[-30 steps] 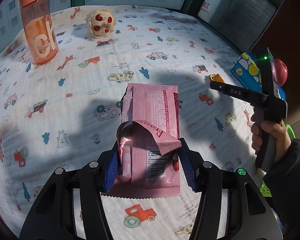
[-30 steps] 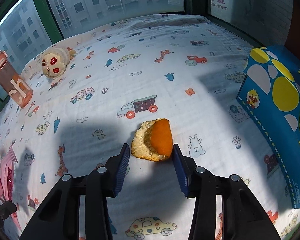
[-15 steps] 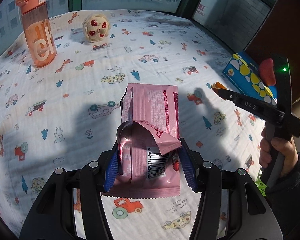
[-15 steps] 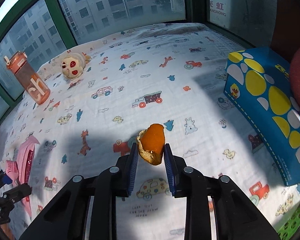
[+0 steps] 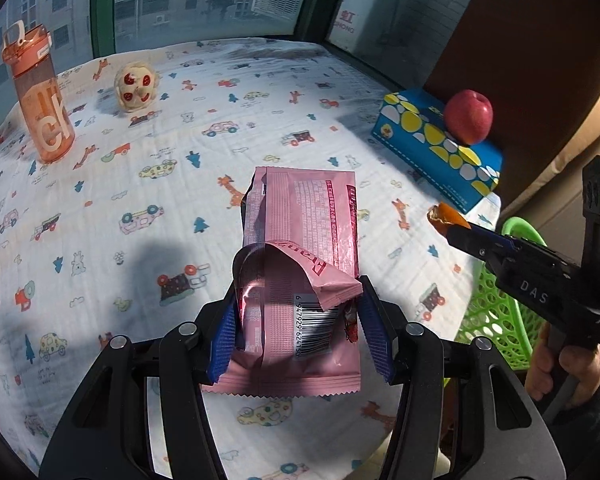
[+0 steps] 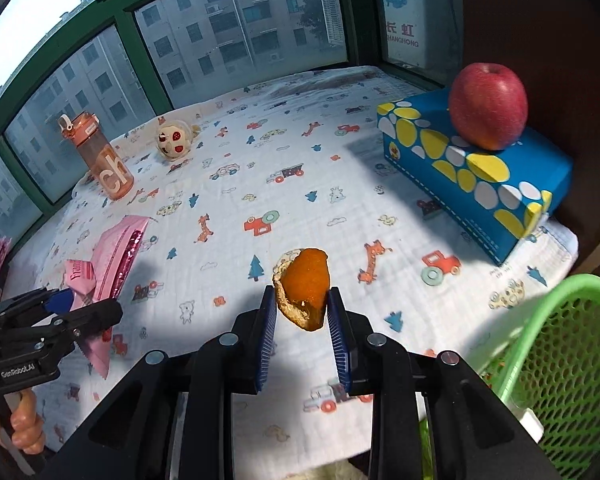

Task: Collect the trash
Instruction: 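Carry the orange peel over the green basket and open the right tool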

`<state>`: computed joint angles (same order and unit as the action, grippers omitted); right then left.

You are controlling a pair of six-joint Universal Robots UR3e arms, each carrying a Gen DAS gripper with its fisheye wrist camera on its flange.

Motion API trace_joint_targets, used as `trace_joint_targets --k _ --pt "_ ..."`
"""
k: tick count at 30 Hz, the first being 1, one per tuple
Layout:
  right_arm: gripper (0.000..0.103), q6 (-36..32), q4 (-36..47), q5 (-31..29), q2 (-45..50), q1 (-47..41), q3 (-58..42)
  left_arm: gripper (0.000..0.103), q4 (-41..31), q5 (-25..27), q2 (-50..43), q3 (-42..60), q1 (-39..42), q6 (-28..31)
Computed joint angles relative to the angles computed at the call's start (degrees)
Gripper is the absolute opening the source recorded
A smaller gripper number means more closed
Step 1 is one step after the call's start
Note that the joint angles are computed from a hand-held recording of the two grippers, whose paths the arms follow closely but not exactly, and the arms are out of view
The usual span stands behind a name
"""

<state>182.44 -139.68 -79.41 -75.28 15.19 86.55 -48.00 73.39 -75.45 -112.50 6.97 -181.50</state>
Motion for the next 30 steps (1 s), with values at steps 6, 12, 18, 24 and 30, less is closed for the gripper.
trace_joint_targets --k 6,12,18,24,30 --pt "0.025 -1.0 -1.2 1.4 -13.7 -4.8 13.2 0.054 1.0 1.9 -2.4 2.9 -7.5 -3.0" --pt "0.025 -3.1 1.2 3.6 -25.6 -12.2 22.5 0.054 1.5 3.4 -6.7 7.9 -14.7 -5.8" --pt "0.026 -7.4 6.2 6.6 -35.6 -22.6 28.9 0.054 1.6 5.1 -11.4 13.8 -20.7 -7.7" --pt "0.027 -12.2 10.6 8.7 -41.5 -32.5 32.6 0.054 0.8 6.3 -16.4 19.8 -25.0 -8.8" --pt "0.034 -14.6 11.2 8.7 -43.4 -39.2 34.8 0.054 -0.5 7.6 -21.4 26.0 -29.1 -9.2"
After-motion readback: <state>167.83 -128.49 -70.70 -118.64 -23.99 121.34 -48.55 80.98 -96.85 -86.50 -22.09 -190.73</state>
